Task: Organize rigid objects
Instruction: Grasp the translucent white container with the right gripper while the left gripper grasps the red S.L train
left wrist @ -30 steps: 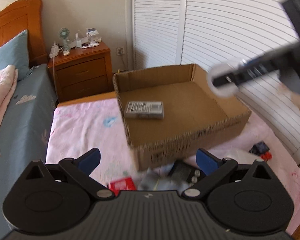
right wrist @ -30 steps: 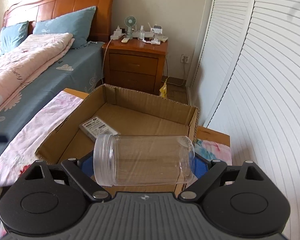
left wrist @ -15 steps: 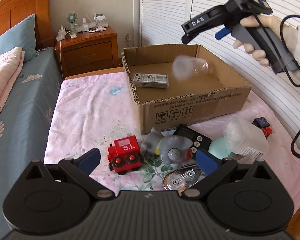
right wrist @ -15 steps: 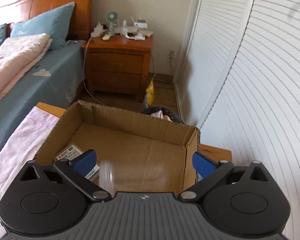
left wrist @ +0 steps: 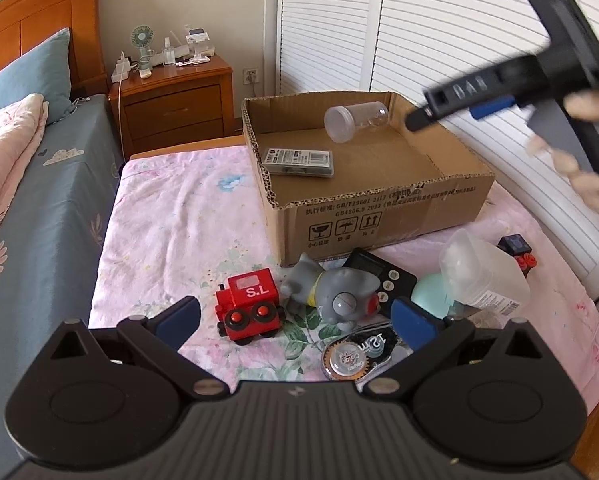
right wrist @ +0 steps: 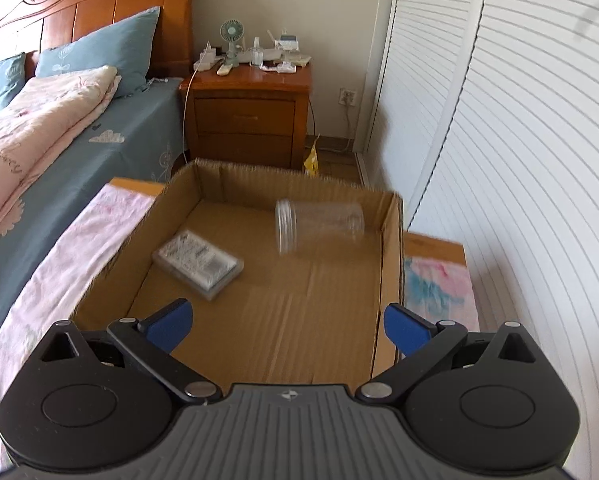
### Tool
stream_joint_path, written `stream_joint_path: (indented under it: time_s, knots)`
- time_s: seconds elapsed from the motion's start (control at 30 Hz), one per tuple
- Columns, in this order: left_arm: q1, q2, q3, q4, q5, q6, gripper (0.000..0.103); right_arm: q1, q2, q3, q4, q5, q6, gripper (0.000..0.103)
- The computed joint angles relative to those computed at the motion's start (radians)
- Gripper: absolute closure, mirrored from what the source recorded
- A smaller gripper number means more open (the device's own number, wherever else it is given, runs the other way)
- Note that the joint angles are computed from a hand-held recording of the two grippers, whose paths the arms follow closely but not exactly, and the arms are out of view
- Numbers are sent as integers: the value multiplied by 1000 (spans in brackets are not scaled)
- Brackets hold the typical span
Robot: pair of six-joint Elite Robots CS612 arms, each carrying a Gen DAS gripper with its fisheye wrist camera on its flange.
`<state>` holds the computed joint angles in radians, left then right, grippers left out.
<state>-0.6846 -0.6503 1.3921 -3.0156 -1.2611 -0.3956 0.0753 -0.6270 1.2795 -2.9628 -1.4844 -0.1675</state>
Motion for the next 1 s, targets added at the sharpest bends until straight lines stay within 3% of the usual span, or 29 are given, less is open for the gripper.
stream_joint_path:
  time_s: [0.2, 0.43, 0.53, 1.0]
  knots:
    - [1, -9, 17, 5, 4, 4, 2, 4, -26, 101, -55, -40, 24, 0]
    - [3, -9, 21, 5, -14, -14, 2, 9, -30, 148, -20, -71, 89, 0]
    - [1, -11, 26, 1, -14, -9, 2, 14, -31, 168, -39, -125, 105, 0]
    - [5, -6, 25, 11, -20, -6, 2, 4, -83, 308, -69, -145, 137, 0]
